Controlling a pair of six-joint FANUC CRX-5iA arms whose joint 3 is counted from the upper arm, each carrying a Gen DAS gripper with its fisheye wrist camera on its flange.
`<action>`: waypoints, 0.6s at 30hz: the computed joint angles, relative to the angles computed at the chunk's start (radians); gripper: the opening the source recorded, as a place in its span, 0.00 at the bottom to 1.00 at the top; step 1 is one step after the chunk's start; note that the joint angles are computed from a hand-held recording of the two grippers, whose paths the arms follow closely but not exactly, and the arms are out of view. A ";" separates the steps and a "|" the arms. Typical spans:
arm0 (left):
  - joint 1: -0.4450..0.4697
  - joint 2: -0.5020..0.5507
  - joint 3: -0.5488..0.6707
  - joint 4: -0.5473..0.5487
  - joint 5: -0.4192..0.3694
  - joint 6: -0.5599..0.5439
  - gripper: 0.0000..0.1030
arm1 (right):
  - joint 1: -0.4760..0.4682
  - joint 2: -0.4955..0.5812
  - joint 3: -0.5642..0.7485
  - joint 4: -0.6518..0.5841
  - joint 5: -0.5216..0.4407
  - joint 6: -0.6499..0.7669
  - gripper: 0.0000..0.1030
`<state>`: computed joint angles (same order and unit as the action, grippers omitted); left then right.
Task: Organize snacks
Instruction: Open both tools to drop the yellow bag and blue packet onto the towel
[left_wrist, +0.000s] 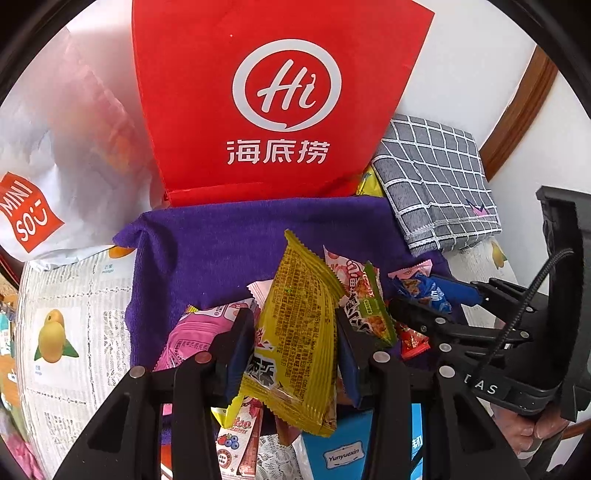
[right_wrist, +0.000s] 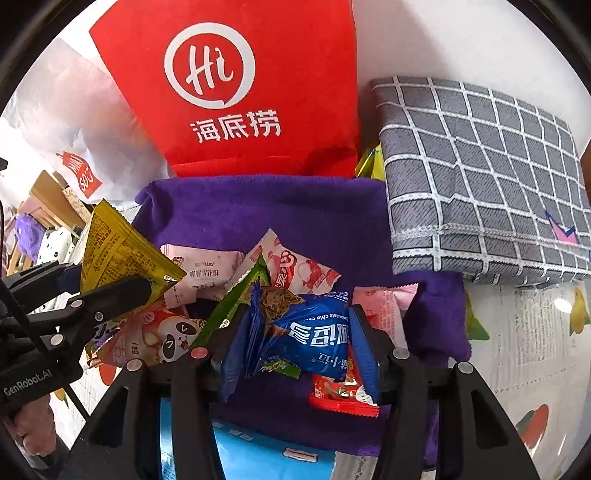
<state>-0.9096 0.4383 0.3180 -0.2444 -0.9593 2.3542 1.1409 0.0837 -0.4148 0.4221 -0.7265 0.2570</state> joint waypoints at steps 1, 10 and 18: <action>0.002 -0.001 -0.003 0.005 0.003 -0.003 0.39 | 0.002 -0.002 0.000 0.002 -0.003 -0.004 0.53; -0.024 -0.015 0.019 -0.070 -0.016 0.031 0.63 | 0.017 -0.035 -0.019 0.060 -0.032 -0.062 0.64; -0.043 -0.047 0.025 -0.120 -0.042 0.069 0.70 | 0.041 -0.090 -0.059 0.150 -0.058 -0.197 0.68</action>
<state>-0.9531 0.3913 0.3432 -0.3643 -1.0008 2.4232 1.1822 -0.0068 -0.4734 0.5725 -0.7847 0.0602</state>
